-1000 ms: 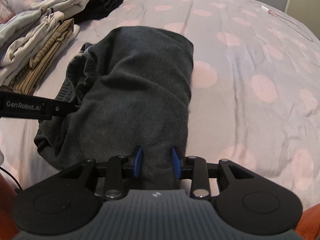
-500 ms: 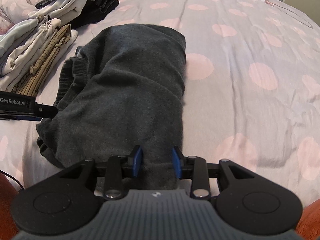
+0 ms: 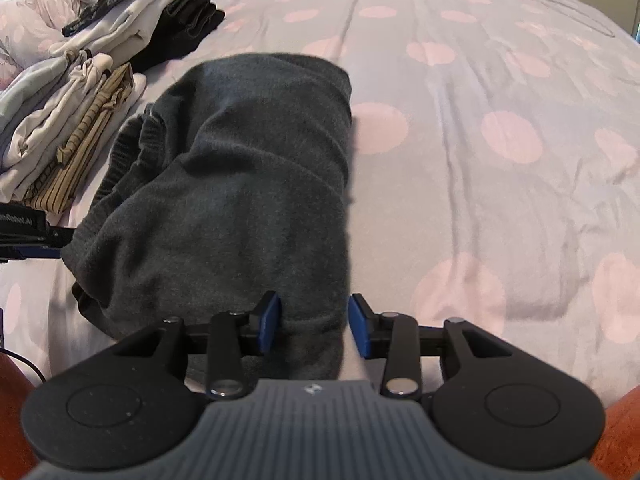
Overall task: Fold clothes
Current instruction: 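Grasp the folded dark grey bundle with the left tool, then grasp the bundle with the right tool while the left tool holds it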
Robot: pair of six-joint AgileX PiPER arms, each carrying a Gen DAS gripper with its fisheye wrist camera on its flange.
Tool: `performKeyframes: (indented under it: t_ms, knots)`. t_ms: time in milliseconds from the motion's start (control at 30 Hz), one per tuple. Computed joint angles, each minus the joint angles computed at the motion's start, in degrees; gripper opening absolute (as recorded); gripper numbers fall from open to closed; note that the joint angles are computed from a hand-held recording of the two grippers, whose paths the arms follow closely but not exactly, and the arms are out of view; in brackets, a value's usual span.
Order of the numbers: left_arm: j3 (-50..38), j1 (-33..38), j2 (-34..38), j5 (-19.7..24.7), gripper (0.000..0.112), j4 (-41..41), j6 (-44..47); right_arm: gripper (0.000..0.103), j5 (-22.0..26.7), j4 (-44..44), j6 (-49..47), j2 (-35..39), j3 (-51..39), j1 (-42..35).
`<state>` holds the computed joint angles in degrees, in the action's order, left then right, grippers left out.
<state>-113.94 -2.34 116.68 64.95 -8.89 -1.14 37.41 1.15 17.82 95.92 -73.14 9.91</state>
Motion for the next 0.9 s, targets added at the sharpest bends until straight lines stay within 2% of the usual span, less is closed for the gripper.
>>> performKeyframes:
  t_ms: [133, 233, 300, 567, 667, 767, 900]
  knots:
    - [4.0, 2.0, -2.2, -6.0, 0.041, -7.1, 2.6, 0.042, -3.3, -5.2, 5.1, -2.7, 2.5, 0.1]
    - [5.7, 2.2, -3.2, -9.8, 0.056, -9.5, 3.8, 0.042, -5.7, -11.9, 10.9, -3.8, 3.6, 0.4]
    - [6.2, 2.1, -3.3, -11.8, 0.056, -11.3, 5.8, 0.042, -6.4, -14.5, 12.7, -3.5, 3.4, 0.3]
    - [2.9, -1.5, -0.1, -15.0, 0.073, -15.2, 14.9, 0.042, -9.6, -10.0, 8.5, -0.5, 2.0, -2.2]
    - [0.3, -3.0, 2.3, -15.1, 0.079, -14.1, 14.9, 0.042, -12.0, -2.5, 3.0, 0.1, 2.8, -4.3]
    - [-3.0, -4.6, 5.2, -14.6, 0.079, -12.2, 14.2, 0.042, -13.3, 3.3, -1.6, 1.4, 2.2, -5.6]
    - [-11.0, -5.0, 11.0, -9.8, 0.079, -8.8, 9.7, 0.044, -15.6, 4.2, -3.2, 3.2, 1.4, -5.4]
